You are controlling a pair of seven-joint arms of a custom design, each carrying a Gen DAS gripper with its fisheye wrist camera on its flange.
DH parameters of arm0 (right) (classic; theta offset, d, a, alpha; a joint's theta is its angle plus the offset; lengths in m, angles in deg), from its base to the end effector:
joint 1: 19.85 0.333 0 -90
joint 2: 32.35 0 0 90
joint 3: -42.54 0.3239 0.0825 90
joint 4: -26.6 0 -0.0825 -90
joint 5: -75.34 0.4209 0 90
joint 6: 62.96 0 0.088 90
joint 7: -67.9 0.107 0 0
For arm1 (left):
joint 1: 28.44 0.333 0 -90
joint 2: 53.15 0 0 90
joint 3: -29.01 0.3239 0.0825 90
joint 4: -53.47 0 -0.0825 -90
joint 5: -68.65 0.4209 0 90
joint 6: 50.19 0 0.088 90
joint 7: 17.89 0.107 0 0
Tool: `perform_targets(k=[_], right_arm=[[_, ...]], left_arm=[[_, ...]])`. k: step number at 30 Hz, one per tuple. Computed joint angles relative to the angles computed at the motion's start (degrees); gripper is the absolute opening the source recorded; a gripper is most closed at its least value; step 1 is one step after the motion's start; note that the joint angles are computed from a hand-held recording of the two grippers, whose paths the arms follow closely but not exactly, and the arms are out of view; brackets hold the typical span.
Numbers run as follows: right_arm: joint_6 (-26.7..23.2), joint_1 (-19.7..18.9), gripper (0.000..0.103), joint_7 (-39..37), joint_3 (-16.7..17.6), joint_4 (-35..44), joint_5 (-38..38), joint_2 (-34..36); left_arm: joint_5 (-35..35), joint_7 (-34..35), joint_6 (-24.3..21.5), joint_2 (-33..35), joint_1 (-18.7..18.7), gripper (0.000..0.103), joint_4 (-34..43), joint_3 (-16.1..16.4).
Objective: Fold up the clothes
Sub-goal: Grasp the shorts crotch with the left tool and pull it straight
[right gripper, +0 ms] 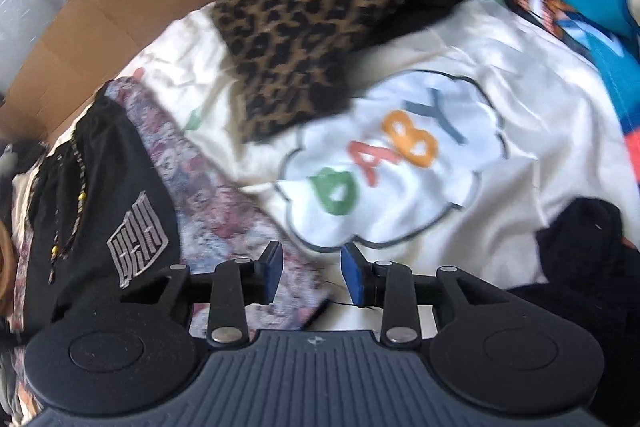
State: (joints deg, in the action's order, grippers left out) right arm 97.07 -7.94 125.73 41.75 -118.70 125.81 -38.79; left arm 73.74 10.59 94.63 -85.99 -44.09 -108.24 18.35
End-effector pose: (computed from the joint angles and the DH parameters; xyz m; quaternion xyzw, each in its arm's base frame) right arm 0.4904 0.0602 0.3223 -0.6706 0.6896 -0.0137 0.2731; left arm 0.3503 -0.1655 0.3679 -0.8654 0.4764 -0.1301 0.0843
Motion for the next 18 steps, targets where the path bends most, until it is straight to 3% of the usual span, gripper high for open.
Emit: perform_targets(k=[2, 8, 18], right_arm=[[0.52, -0.5, 0.039, 1.04, 0.07, -0.7, -2.26, -0.09], [0.08, 0.05, 0.039, -2.7, -0.62, -2.05, 0.18, -0.78], [0.84, 2.53, 0.039, -11.47, -0.35, -3.02, 10.93, -0.99]], left_arm=[[-1.69, -1.53, -0.21, -1.07, -1.46, 0.04, -1.52, -0.43], [-3.03, -1.75, -1.35, -1.25, -4.24, 0.046, -3.36, -0.32], [-10.06, 0.19, -0.25, 0.22, -9.04, 0.039, -5.4, 1.18]])
